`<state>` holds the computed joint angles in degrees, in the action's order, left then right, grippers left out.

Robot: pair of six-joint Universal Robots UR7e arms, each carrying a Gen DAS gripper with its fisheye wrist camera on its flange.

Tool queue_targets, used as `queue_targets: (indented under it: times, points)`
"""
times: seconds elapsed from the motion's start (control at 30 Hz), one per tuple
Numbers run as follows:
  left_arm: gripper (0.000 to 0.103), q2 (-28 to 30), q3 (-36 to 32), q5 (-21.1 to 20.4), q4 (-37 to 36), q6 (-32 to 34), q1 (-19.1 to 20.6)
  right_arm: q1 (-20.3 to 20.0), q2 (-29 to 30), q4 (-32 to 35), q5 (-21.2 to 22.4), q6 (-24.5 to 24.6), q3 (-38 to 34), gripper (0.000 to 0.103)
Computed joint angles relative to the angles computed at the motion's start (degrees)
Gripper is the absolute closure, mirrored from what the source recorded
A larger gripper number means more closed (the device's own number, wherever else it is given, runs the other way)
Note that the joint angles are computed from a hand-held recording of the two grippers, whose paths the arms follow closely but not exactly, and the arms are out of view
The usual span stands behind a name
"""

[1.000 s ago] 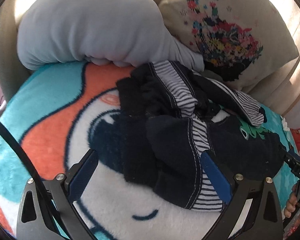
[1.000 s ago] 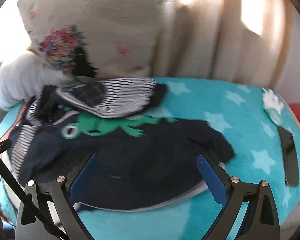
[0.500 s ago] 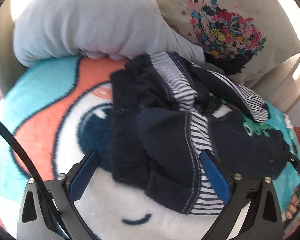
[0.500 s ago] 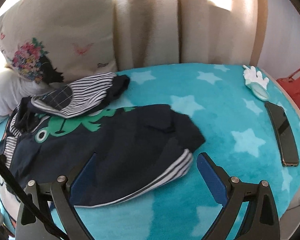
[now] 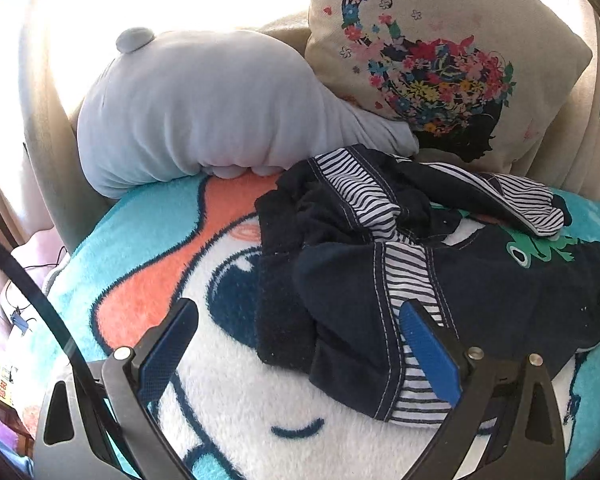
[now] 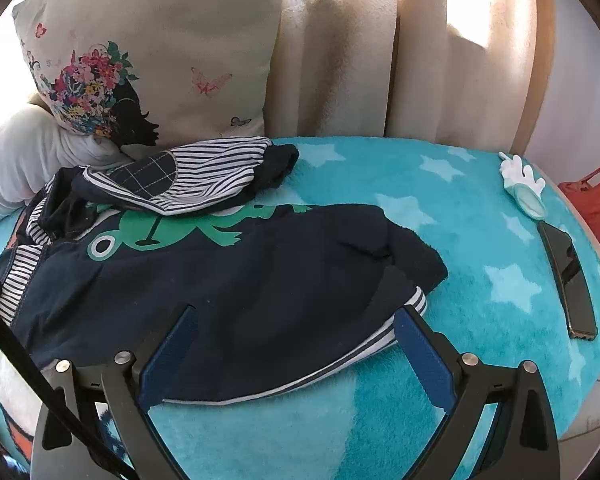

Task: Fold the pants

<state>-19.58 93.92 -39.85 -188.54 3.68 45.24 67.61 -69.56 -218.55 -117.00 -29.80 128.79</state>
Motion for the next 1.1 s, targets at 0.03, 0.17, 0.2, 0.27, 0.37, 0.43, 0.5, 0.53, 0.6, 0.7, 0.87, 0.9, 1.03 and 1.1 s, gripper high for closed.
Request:
queue_targets:
  times: [0.03,0.17,0.2,0.27,0.37,0.43,0.5,0.53,0.6,0.7,0.87,0.9,1.03,1.1]
  points:
    - [0.002,-0.07,0.15,-0.07,0.1,-0.19,0.0,0.0,0.0,0.05,-0.02,0.03,-0.02,0.003]
    - [0.002,-0.52,0.77,-0.13,0.7,-0.98,-0.11,-0.11,-0.08,0.34,0.19,0.2,-0.01,0.003]
    - [0.002,-0.4,0.64,-0.16,0.69,-0.94,-0.08,-0.06,0.0,0.4,0.13,0.2,-0.1,0.003]
    - [0.002,-0.32,0.58,0.01,0.64,-0.91,-0.11,-0.02,0.14,0.44,0.06,0.18,-0.14,0.003]
    - [0.002,-0.37,0.62,-0.22,0.64,-1.13,-0.07,0.07,0.35,0.36,-0.03,0.19,-0.18,0.003]
    - [0.002,-0.3,0.55,-0.19,0.69,-1.09,-0.02,0.12,0.43,0.32,-0.12,0.19,-0.22,0.003]
    - [0.002,-0.29,0.54,-0.24,0.79,-1.11,0.02,0.22,0.52,0.38,-0.31,0.28,-0.28,0.003]
    - [0.002,-0.29,0.54,-0.24,0.79,-1.11,0.02,0.26,0.53,0.41,-0.38,0.28,-0.3,0.003]
    - [0.002,-0.3,0.5,-0.31,1.01,-1.32,0.08,0.34,0.67,0.52,-0.57,0.36,-0.41,0.003]
    - [0.002,-0.38,0.51,-0.55,1.39,-1.58,0.22,0.32,0.78,0.45,-0.85,0.58,-0.55,0.003]
    - [0.002,-0.73,0.14,-1.65,3.72,-2.92,0.74,-0.73,-0.32,0.29,-1.01,1.99,-0.32,0.003]
    - [0.002,-0.82,0.11,-1.94,4.08,-3.23,0.84,-1.05,-0.66,0.27,-1.09,2.39,-0.23,0.003]
    - [0.002,-1.97,-0.48,-6.13,8.35,-5.79,2.06,-2.32,-2.24,1.1,-0.45,4.04,0.14,0.003]
    - [0.005,-2.84,-1.16,-10.61,12.05,-7.64,3.2,-2.73,-2.69,2.51,-0.58,5.09,-0.22,0.003]
